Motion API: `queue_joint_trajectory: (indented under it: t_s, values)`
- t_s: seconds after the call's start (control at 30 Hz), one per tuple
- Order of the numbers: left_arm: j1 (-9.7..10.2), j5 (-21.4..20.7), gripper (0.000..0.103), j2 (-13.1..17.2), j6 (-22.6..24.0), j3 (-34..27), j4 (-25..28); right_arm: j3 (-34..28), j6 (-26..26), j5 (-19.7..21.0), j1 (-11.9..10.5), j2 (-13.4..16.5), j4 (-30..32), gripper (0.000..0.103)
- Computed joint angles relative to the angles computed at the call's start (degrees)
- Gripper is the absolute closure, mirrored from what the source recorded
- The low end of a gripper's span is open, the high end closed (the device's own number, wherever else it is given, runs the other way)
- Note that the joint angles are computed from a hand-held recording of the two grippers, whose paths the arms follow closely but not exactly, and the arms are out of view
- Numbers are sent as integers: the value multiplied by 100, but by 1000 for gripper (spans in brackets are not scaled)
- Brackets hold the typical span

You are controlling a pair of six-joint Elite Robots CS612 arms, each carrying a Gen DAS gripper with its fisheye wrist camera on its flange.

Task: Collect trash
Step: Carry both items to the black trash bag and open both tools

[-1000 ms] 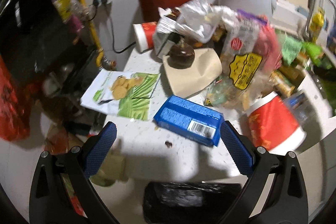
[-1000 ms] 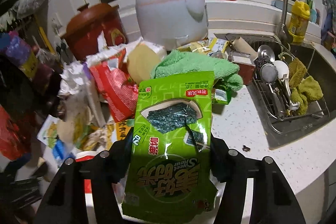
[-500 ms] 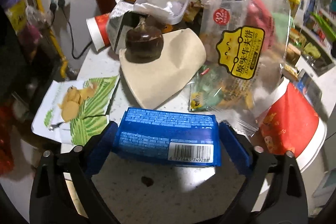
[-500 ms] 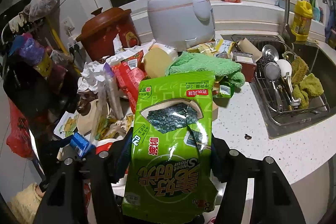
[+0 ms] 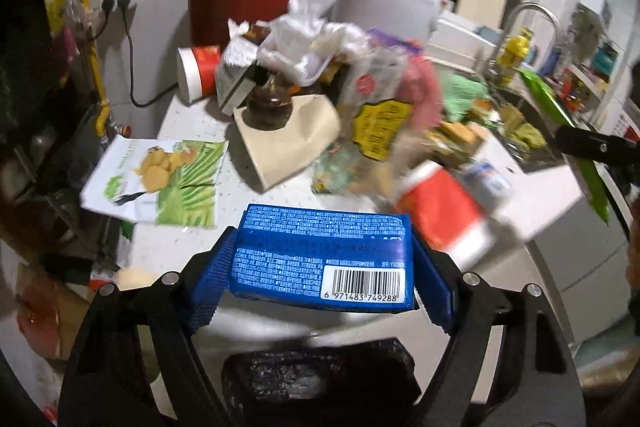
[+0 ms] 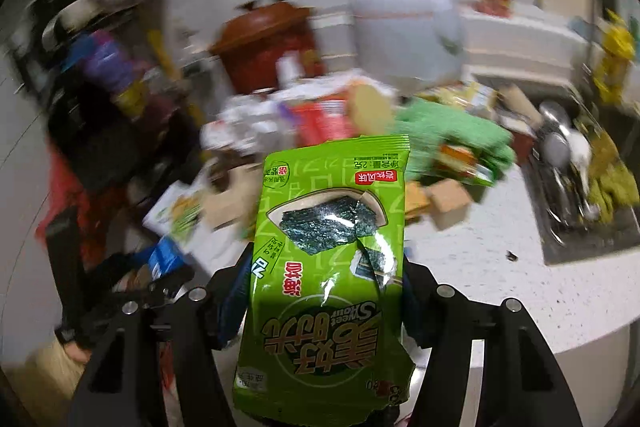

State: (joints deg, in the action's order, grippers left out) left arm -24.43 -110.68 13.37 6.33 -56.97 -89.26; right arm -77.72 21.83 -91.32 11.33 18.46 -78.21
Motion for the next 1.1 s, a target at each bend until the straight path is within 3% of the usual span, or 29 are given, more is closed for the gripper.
queue_joint_trajectory:
  t_s: [0.17, 0.23, 0.33, 0.47, 0.53, 0.67, 0.73, 0.8, 0.87, 0.97, 1.1]
  values:
    - [94, -201, 24, 226, 317, -807, 1063, -165, -786, 1796, -49, 19, 471, 41]
    - [117, -96, 24, 302, 335, -977, 1518, -154, -1184, 2275, -26, 59, 848, 41]
    - [152, 154, 24, 516, 199, -1203, 2221, -64, -1501, 2654, 23, 161, 1455, 41]
    - [125, 785, 24, 865, 156, -1277, 2827, -38, -1643, 2550, 142, 504, 2018, 41]
    - [85, 1104, 24, 1052, 125, -1217, 3012, 11, -1593, 2265, 222, 738, 2147, 41]
    - [37, 1307, 24, 1257, 86, -813, 3313, 286, -1301, 1857, 319, 1107, 2213, 41]
    - [9, 1413, 23, 1326, 110, -661, 3458, 481, -1231, 1424, 397, 1234, 2107, 38]
    - [-10, 1426, 23, 1314, 25, -443, 3567, 767, -1279, 1129, 433, 1228, 2114, 31]
    - [7, 1384, 22, 1314, -200, -286, 3597, 875, -1268, 1143, 430, 1238, 2158, 30]
    - [26, 1419, 21, 1321, -398, -314, 3506, 832, -1140, 952, 414, 1279, 2121, 16]
    - [105, 1188, 17, 1261, -493, -225, 3409, 709, -996, 812, 338, 1290, 2140, 14]
